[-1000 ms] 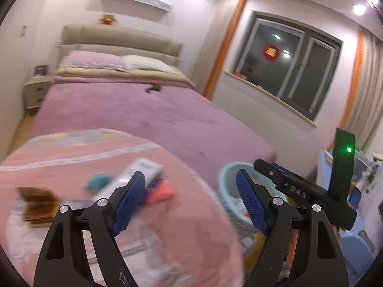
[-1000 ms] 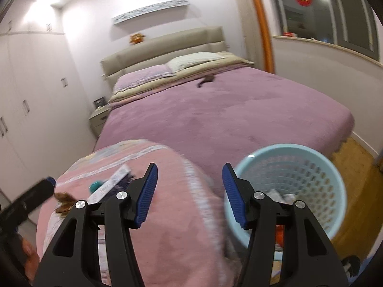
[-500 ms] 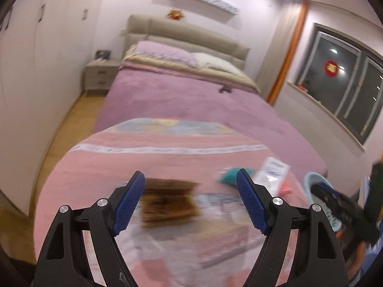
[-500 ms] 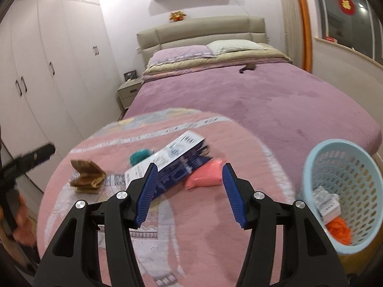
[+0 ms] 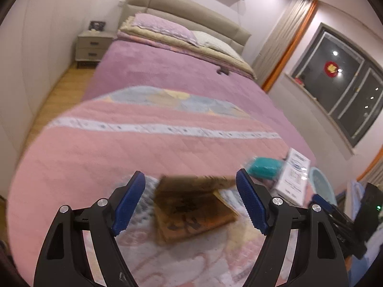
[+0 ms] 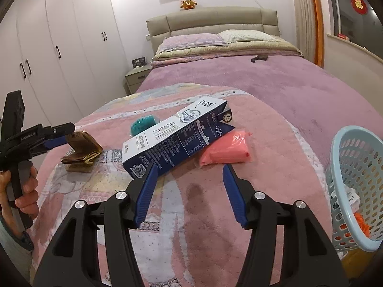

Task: Collect trash
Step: 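Grasp the wooden card holder with the left gripper while the right grasps the second milk carton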

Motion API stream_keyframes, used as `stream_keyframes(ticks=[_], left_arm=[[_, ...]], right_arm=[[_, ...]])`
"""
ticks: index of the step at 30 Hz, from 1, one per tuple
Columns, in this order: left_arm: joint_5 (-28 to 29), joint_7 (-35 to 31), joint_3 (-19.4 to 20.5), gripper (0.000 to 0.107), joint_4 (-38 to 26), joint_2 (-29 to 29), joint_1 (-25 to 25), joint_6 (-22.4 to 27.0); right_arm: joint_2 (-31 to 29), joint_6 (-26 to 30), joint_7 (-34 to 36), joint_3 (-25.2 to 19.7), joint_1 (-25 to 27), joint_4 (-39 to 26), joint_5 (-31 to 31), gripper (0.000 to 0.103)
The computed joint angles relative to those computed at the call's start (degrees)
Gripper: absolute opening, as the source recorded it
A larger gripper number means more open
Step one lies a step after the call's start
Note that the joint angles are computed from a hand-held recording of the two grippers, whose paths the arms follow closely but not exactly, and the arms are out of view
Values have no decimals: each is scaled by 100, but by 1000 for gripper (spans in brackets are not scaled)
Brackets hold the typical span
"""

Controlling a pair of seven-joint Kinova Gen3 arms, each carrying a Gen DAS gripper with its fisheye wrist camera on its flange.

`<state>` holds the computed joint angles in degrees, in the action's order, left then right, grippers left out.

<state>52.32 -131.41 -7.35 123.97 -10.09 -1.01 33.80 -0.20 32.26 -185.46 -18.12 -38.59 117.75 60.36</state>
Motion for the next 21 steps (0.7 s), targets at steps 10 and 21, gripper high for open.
stream_keyframes(ticks=[10, 21], left_arm=[[119, -620, -162, 71, 231, -421, 170, 999], [-1388, 986, 874, 56, 258, -189, 247, -563]], right_arm=[[-17, -43, -164, 3, 15, 35, 140, 59], [119, 238, 267, -25, -192, -273, -206, 59]])
